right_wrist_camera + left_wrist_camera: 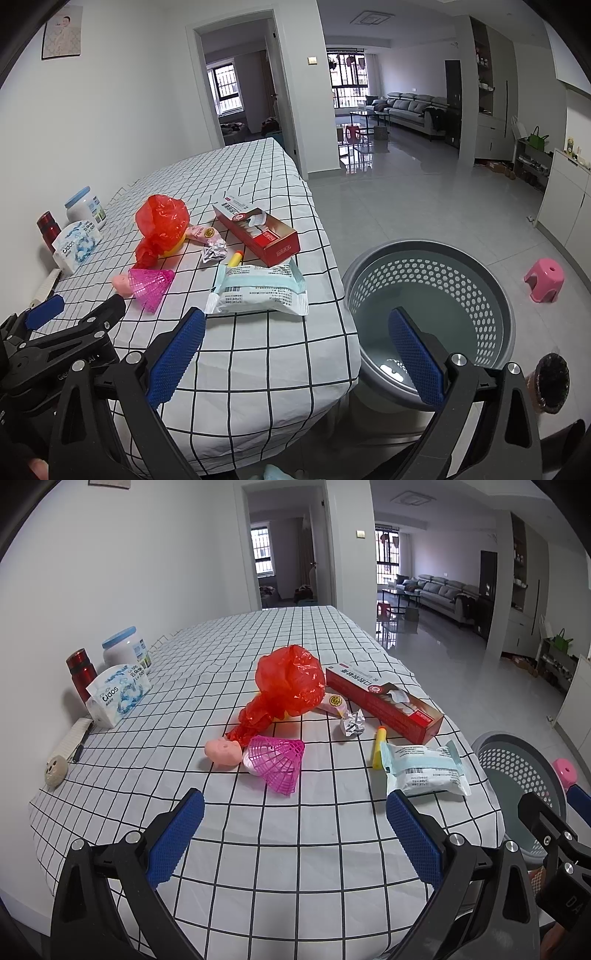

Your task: Collect trash

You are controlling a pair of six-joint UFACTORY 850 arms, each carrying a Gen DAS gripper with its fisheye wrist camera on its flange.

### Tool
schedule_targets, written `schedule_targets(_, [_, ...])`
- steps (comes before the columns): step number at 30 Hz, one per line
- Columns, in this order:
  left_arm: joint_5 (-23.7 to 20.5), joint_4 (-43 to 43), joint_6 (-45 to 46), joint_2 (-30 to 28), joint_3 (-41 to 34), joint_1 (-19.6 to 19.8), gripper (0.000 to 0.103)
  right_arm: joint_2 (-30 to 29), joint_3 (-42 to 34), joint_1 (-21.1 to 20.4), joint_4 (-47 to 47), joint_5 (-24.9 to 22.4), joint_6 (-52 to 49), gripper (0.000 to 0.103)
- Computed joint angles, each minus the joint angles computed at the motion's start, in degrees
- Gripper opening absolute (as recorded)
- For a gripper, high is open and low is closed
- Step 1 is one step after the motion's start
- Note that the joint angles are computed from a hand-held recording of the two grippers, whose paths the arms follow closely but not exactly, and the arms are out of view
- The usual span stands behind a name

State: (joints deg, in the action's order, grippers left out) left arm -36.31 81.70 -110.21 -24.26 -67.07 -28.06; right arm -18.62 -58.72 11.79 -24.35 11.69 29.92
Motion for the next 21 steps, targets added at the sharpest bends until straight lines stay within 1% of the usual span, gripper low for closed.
schedule_targets(3, [-0.1, -0.3, 0.4, -0.4, -0.3, 0.1, 0.097, -0.5, -0.4, -0.1, -2.5, 0.0, 2.2, 0.095])
schedule_targets(7, [1.0, -0.3, 0.3, -0.7, -0.2, 0.8, 0.097, -1.6, -0.9, -0.4, -10.8, 1.2, 9.9, 0.095])
schedule_targets(12, [1.4, 0.0, -1.0, -1.0, 0.5, 2.1, 0.097, -3.5, -2.2, -0.2, -16.2, 1.6, 13.7, 0.095])
schedule_targets(16, [1.8, -0.4, -1.8, -1.5, 0.7, 3.5, 0.097, -6.1, -4.6, -0.4, -27.5, 1.9, 23.0, 0.095])
schedule_targets(19, [2.0, -1.2, -1.5, -1.9, 0.4, 4.6, 0.097, -8.5, -7.1, -0.3, -34.7, 0.7, 29.2, 0.095])
schedule_targets(21, [2.5, -1.9, -1.3, -2.3, 0.2, 5.3, 0.097, -9.6, -8.3, -0.6, -40.1, 1.1, 33.7, 0.095])
